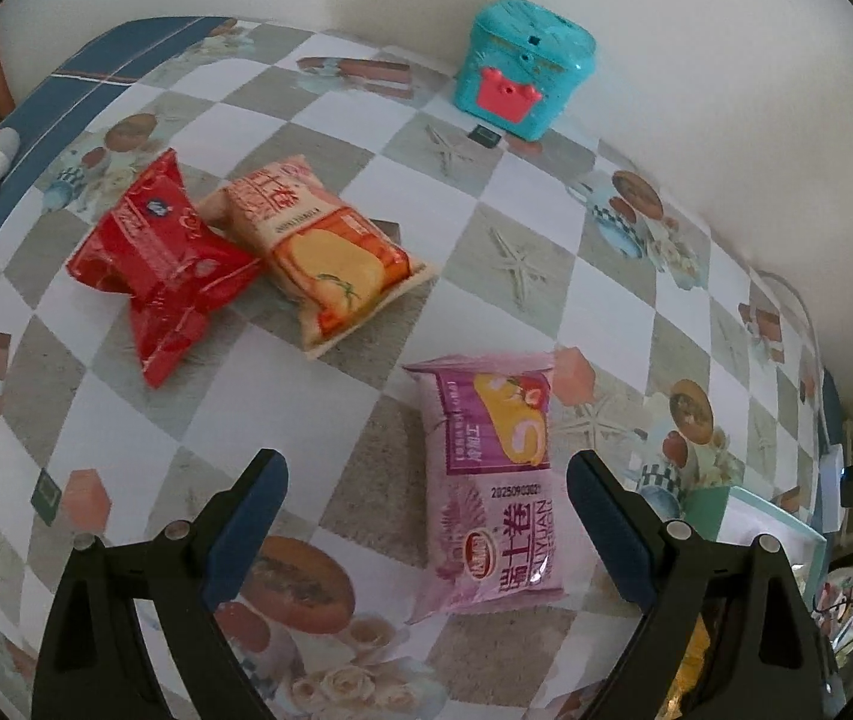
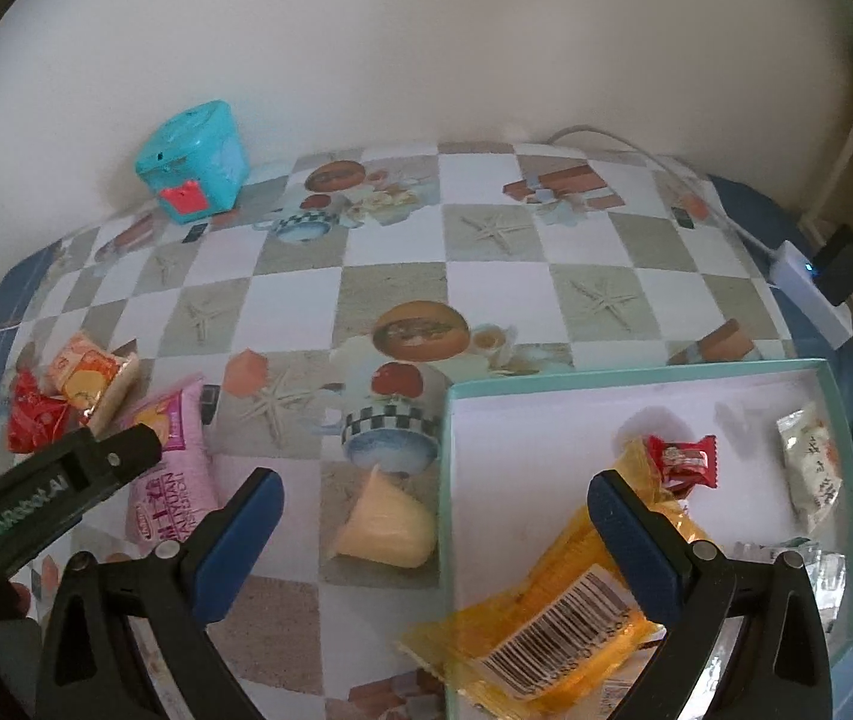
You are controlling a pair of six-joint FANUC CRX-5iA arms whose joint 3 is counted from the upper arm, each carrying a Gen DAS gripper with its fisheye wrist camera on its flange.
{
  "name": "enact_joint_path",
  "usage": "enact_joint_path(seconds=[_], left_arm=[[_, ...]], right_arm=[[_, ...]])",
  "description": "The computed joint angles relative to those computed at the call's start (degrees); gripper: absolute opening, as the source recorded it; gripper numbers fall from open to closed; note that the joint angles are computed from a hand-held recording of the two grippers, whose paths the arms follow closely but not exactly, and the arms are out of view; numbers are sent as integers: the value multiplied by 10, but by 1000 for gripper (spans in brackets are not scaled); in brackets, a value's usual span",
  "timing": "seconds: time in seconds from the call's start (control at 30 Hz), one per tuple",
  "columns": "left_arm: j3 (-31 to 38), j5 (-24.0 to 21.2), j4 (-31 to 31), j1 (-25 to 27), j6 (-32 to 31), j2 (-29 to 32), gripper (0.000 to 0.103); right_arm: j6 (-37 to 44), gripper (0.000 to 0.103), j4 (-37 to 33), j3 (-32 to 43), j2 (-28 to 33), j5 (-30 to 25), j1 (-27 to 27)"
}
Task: Organize snacks
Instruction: 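Move both open tools back toward the pink Swiss roll bag, then grasp the pink Swiss roll bag with left tool while right tool grasps the cream cake cup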
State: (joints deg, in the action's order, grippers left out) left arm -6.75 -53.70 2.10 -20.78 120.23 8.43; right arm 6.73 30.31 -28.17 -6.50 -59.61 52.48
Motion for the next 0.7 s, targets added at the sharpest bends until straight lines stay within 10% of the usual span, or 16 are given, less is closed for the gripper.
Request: enact_joint_path(seconds=[0.7], left_arm=[[11,-71,-60,26,38,2,91]], right_arm=[[41,103,1,3,-1,35,11]])
